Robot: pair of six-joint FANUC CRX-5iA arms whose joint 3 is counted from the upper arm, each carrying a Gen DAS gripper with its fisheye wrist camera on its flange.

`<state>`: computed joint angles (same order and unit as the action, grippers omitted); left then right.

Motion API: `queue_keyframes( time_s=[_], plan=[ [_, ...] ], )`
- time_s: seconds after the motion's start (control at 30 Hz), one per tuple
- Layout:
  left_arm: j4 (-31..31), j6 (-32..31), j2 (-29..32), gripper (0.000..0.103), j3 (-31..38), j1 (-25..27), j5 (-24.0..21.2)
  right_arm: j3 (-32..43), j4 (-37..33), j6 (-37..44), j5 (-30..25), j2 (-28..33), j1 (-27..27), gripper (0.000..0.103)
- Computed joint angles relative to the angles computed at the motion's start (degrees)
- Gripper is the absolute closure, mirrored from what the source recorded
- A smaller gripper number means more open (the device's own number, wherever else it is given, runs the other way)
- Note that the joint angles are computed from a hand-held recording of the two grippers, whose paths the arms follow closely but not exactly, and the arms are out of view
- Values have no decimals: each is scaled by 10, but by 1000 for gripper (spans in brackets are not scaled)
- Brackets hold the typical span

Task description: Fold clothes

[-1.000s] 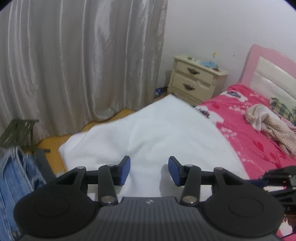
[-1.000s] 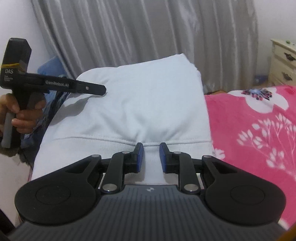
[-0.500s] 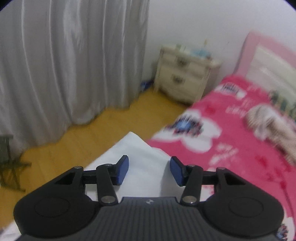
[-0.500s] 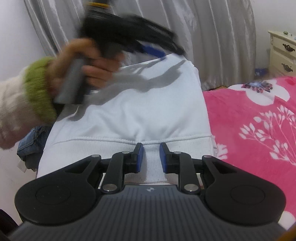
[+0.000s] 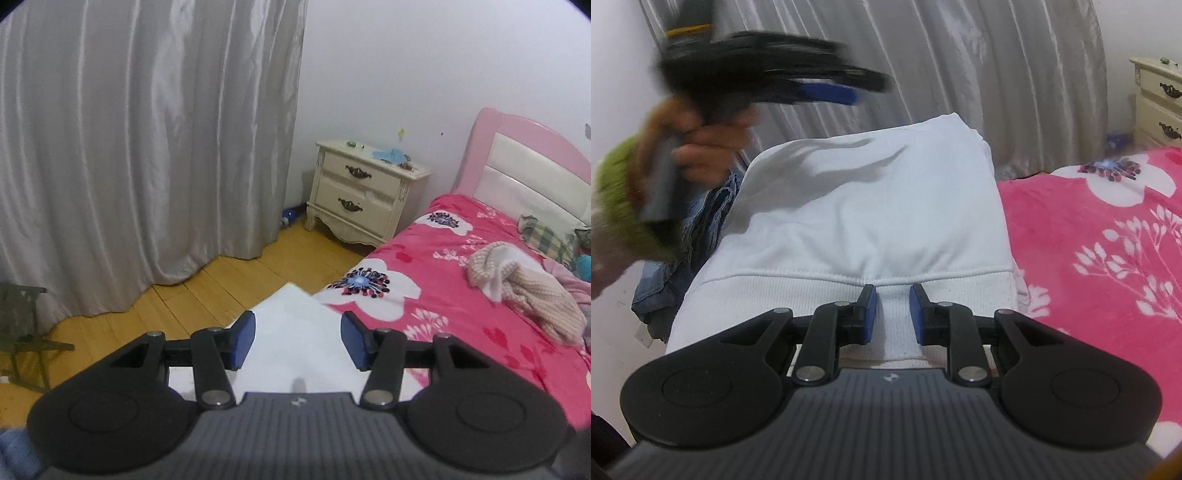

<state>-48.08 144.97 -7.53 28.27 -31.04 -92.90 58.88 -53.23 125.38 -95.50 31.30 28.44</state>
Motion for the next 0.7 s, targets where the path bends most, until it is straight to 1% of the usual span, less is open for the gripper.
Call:
queue_keyframes(
  time_s=[0.07, 0.13, 0.17, 0.2, 0.23, 0.27, 0.33, 0.4, 0.43, 0.5, 0.57, 0.63, 0.67, 0.7],
  plan=[
    [-44, 22, -1, 50, 6, -56, -50, 2, 5, -2, 1, 0, 3, 84],
    [-63, 45, -4, 50, -3, -88, -81, -4, 11, -4, 3, -6, 5, 84],
    [-55, 51, -5, 50, -9, -86, -90, -6, 16, -7, 4, -9, 7, 84],
    [-35, 55, -5, 50, -17, -73, -97, -7, 21, -10, 5, -11, 9, 84],
    [-21, 60, -6, 51, -23, -64, -103, -3, 27, -16, 3, -11, 12, 84],
    [-17, 67, -6, 58, -27, -61, -107, 1, 33, -22, 2, -10, 15, 84],
    [-16, 80, -7, 57, -31, -62, -115, 12, 46, -32, -4, -8, 20, 84],
    [-44, 85, -7, 53, -19, -97, -122, 41, 57, -36, -18, -2, 23, 83],
    [-58, 85, -6, 51, -12, -115, -127, 56, 51, -39, -24, 1, 19, 83],
    [-84, 78, -1, 49, 4, -158, -143, 89, 23, -47, -44, 8, 3, 83],
    [-98, 73, 6, 48, 16, -194, -155, 122, -10, -52, -77, 18, -12, 83],
    [-88, 80, 12, 47, 19, -218, -158, 137, -28, -47, -113, 23, -18, 83],
    [-69, 88, 15, 46, 17, -218, -153, 135, -27, -41, -126, 22, -16, 83],
    [-41, 97, 18, 46, 10, -206, -145, 109, -2, -24, -126, 11, -6, 82]
  ],
)
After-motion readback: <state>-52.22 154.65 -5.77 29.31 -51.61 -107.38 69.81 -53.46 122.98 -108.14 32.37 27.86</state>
